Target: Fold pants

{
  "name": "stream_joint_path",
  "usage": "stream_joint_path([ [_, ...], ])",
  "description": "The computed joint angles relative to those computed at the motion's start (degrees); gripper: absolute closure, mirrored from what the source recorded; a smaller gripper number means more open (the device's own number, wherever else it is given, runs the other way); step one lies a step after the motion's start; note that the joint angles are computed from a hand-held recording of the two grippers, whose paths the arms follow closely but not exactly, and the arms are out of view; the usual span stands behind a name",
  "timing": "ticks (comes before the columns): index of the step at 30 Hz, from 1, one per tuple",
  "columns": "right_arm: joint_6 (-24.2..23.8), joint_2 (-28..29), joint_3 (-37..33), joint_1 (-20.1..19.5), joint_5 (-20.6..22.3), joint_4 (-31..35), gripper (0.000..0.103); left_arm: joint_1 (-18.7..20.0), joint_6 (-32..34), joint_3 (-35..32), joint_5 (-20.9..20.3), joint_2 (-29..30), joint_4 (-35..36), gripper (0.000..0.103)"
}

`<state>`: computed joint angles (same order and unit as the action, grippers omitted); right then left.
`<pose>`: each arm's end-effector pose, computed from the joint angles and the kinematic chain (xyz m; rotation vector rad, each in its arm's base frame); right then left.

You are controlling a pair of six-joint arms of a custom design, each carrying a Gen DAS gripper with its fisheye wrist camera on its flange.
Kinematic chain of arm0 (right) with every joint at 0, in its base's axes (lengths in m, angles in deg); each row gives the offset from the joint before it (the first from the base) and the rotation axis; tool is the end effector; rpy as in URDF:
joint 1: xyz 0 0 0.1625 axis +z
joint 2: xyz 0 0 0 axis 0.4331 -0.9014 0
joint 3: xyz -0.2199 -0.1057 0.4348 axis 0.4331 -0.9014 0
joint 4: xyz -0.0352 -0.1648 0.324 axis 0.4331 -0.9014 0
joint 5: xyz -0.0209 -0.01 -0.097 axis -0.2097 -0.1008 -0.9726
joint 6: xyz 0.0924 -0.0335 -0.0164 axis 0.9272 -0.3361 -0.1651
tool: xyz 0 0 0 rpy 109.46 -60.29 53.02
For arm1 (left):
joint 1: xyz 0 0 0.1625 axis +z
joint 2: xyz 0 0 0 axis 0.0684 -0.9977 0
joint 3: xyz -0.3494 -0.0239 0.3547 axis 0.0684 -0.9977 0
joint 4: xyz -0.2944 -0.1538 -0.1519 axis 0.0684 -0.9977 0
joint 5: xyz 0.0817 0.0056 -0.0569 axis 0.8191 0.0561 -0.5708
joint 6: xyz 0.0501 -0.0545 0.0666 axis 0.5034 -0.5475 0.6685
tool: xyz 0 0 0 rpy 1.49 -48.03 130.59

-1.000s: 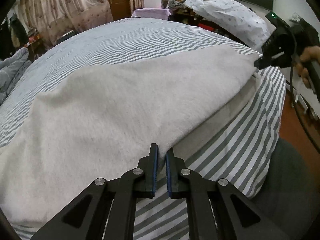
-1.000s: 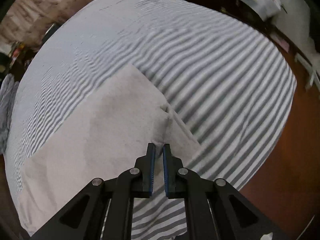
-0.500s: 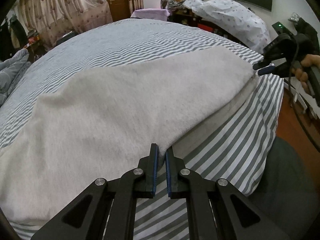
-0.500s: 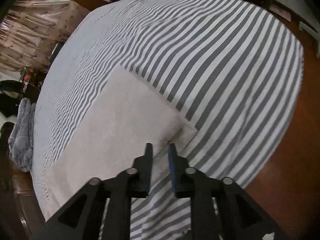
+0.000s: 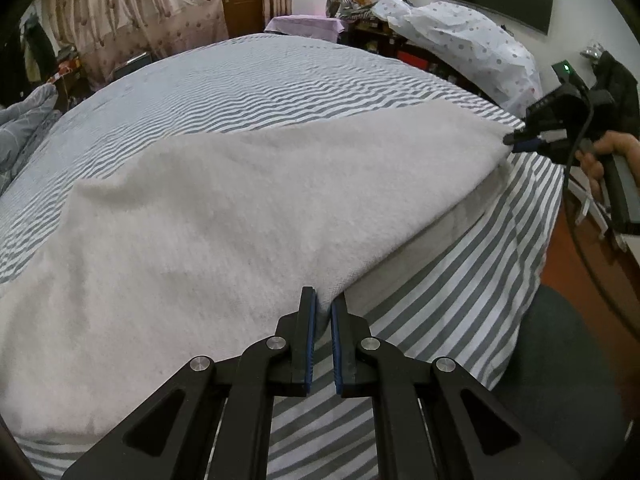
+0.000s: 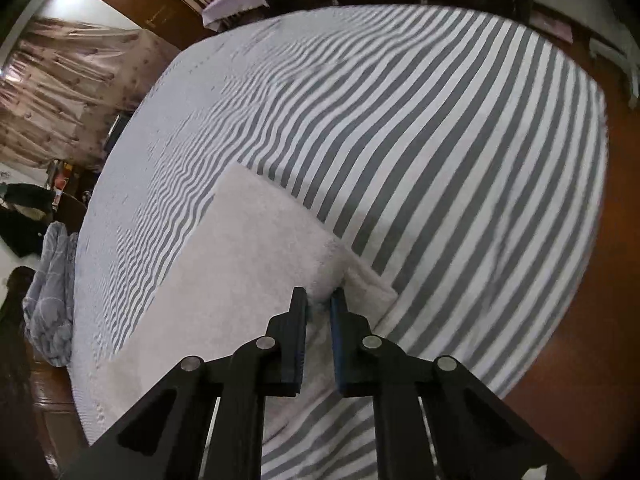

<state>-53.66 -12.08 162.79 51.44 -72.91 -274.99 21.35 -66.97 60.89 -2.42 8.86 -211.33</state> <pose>0.0064 -0.3588 0.3203 -0.9149 -2.3127 1.1185 -0.3338 -0.3650 0.0314 1.0625 2.4078 -0.4550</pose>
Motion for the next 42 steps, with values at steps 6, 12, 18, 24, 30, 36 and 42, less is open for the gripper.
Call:
stream_joint_path([
  [6,2.0,1.5,3.4,1.1,-5.2,-2.0,0.093,0.1,0.1,0.8,-1.9,0.2,0.6,0.096],
  [12,-0.4,5.9,1.3,1.7,-11.0,-0.9,0.091,0.5,0.9,0.7,-1.5,2.4,1.4,0.094],
  [18,4.1,1.9,-2.1,5.4,-13.9,10.8,0.057,2.3,-0.2,-1.3,-4.5,-0.3,6.0,0.086],
  [24,2.4,-1.3,-9.9,17.9,-20.1,21.0,0.057,2.4,0.2,0.6,-5.1,-6.8,5.4,0.076],
  [30,-7.4,5.8,-24.4,24.9,-9.5,35.1,0.057,6.5,-10.8,2.0,5.3,-13.9,7.6,0.070],
  [36,-13.1,21.0,-44.2,26.4,7.3,54.7,0.057,12.7,-24.1,2.0,11.8,-17.9,14.8,0.069],
  [42,-15.4,35.4,-64.8,26.7,11.8,74.9,0.058,13.4,-24.4,6.4,12.5,-17.2,12.2,0.069],
])
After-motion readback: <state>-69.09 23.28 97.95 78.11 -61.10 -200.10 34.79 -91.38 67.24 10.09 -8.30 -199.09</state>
